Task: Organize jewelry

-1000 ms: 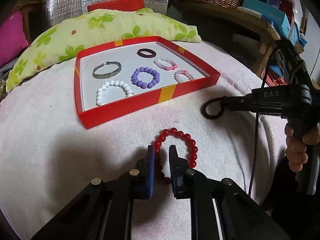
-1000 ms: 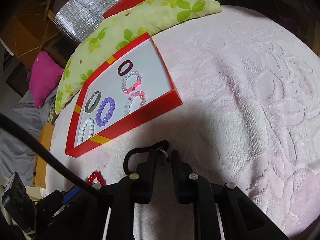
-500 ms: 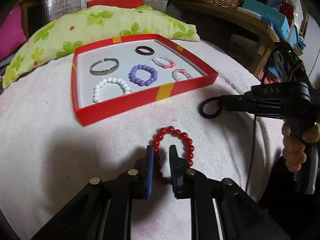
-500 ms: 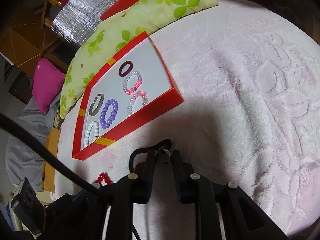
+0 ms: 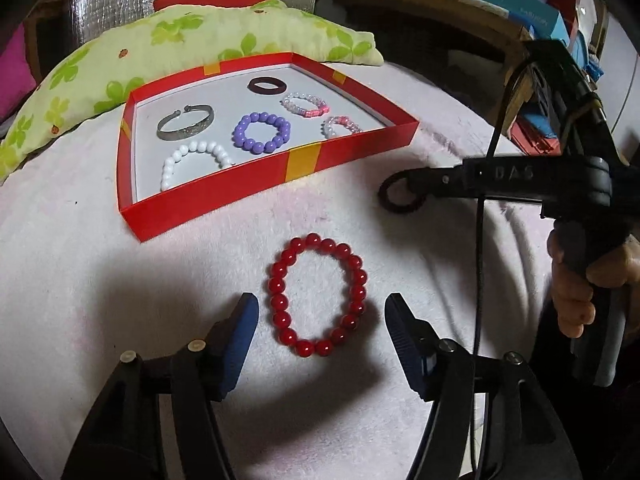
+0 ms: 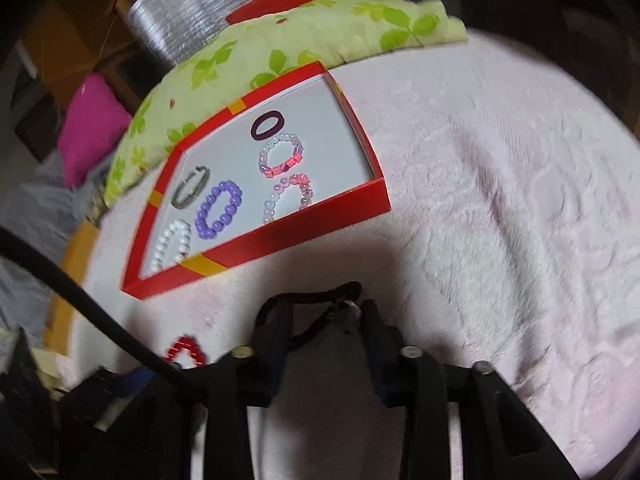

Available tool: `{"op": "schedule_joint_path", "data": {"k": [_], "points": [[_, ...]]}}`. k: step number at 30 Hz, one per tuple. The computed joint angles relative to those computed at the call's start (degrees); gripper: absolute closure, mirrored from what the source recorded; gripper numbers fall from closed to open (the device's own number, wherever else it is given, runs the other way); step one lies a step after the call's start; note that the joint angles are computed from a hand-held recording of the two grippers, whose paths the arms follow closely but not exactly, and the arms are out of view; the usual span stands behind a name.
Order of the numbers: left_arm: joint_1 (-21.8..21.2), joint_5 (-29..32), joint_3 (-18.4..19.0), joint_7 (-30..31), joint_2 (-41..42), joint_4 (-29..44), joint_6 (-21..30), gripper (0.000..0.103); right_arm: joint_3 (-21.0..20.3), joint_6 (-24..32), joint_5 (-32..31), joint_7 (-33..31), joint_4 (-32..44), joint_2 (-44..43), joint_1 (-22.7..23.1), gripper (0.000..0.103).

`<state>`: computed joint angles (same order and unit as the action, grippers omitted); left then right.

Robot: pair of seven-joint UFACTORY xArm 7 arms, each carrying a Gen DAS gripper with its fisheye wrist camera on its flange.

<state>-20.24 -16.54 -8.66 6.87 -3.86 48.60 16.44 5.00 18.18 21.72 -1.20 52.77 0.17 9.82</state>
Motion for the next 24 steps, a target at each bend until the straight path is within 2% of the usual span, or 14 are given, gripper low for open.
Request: {"op": "schedule_joint_path", "data": {"k": [1, 2, 3, 6, 8, 12, 19, 24], "points": [[0.0, 0.16, -0.04, -0.04, -0.06, -0.14, -0.25, 0.037, 0.0, -0.56, -4.39, 2.84, -0.14, 0.14, 0.06, 0.083], [0.03, 0.77, -0.14, -0.35, -0.17, -0.39, -0.74, 0.043, -0.04, -1.38, -9.55, 6.14, -0.36, 0.3, 0.12, 0.086], [0.09, 1.67, -0.25, -0.69, -0.35, -0.73, -1.14, 0.058, -0.06, -1.85, -12.32, 8.0, -0.5, 0.33, 0.15, 0.09], [0.08, 2.52, -0.12, -1.37, -1.19, -1.73, -1.58, 0.078, -0.15, -2.41, -13.87, 8.78, -0.64, 0.24, 0.0, 0.092], [-0.4, 0.01, 0.63, 0.53, -1.53, -1.97, -1.65, 0.084, -0.14, -2.79, -11.75, 7.31, -0.77, 0.02, -0.11, 0.093], [-0.81, -3.09, 1.23, 2.81, -1.71, -1.71, -2.68, 0.093, -0.23, -3.89, -3.52, 1.72, -1.55, -1.18, -0.05, 0.093], [-1.15, -4.87, 1.7, 4.21, -2.63, -1.96, -4.2, 0.093, -1.31, -3.87, 9.37, -7.39, -1.73, -2.5, 0.81, 0.093], [-2.27, -8.98, 2.75, 7.47, -2.67, -1.5, -4.21, 0.093, -1.88, -3.75, 12.54, -10.02, -2.28, -3.32, 0.91, 0.093]]}}
